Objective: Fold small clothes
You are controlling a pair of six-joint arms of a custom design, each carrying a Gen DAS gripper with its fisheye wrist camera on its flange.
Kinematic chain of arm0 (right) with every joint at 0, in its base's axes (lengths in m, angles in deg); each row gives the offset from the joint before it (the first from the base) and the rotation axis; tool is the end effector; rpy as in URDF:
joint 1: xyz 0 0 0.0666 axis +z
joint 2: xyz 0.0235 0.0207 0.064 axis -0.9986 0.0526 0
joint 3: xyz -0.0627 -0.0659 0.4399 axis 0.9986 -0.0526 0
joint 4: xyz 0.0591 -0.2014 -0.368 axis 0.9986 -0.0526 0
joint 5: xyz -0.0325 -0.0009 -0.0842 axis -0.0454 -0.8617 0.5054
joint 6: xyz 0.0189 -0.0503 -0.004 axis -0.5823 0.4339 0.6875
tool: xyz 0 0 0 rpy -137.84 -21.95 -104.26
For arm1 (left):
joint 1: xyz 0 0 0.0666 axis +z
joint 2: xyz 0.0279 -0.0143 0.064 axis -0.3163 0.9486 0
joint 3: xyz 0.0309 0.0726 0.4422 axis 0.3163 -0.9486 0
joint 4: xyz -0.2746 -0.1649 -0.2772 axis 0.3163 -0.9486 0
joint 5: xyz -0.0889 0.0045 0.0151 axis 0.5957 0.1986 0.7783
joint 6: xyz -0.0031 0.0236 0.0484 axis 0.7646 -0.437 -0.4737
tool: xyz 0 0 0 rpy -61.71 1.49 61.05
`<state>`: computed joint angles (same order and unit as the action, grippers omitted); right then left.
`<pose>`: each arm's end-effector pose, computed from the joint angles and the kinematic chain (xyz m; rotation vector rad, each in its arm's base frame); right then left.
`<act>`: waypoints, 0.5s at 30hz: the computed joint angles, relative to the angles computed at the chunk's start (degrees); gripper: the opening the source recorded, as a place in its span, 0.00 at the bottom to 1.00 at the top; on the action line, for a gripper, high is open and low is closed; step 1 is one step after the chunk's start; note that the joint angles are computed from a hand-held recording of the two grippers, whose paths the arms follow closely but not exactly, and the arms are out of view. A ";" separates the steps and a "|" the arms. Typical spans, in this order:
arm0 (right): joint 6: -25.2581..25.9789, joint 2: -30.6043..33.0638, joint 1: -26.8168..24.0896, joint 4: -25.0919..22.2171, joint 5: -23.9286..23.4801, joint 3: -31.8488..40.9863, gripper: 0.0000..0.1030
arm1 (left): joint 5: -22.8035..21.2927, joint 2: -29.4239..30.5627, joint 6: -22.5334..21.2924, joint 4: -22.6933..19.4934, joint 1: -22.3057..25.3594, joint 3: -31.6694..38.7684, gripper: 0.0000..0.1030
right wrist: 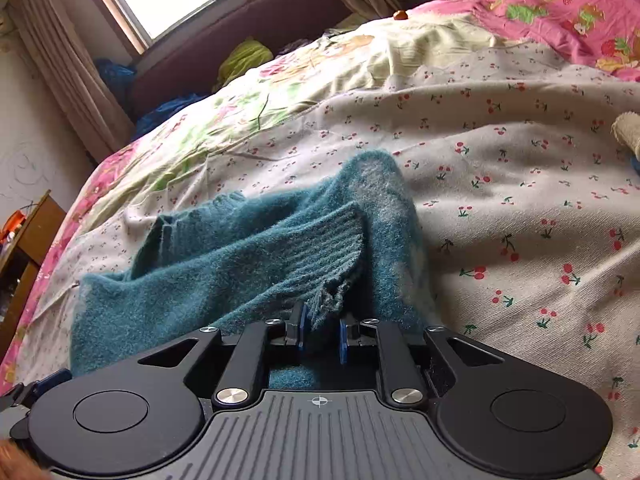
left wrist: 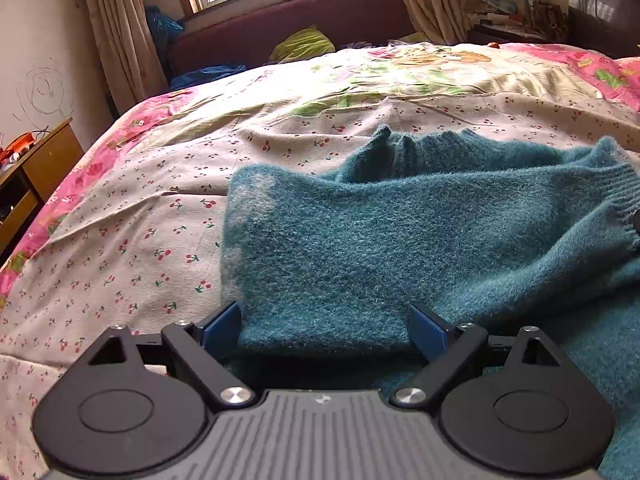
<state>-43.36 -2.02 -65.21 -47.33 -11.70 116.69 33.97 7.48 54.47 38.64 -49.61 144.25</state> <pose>0.4003 0.1429 0.4908 0.8777 2.1521 0.1406 0.5395 -0.3218 0.4747 0.7458 2.2002 -0.0487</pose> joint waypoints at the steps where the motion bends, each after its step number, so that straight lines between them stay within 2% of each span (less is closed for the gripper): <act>1: 0.73 0.14 0.72 -1.28 0.98 0.51 0.18 | -0.50 -0.12 0.05 -0.46 0.13 0.03 0.97; 4: 0.91 0.98 1.44 -5.97 0.73 1.81 0.19 | -2.12 0.18 0.46 -2.93 0.67 0.81 0.98; 7: 0.33 0.18 2.79 -9.22 0.55 2.12 0.18 | -1.55 -0.70 1.94 -6.11 1.86 0.38 0.97; 11: -0.92 -3.43 8.07 -13.54 0.33 1.41 0.19 | 0.79 -5.73 0.96 -7.07 4.64 -5.09 0.97; 15: -5.54 -6.70 15.07 -18.92 -1.75 0.55 0.19 | 3.55 -12.05 -1.29 -9.43 7.95 -10.27 0.96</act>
<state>-48.90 -8.73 -50.14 -66.25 -13.45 117.24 37.52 -4.57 53.19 29.21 -41.66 133.98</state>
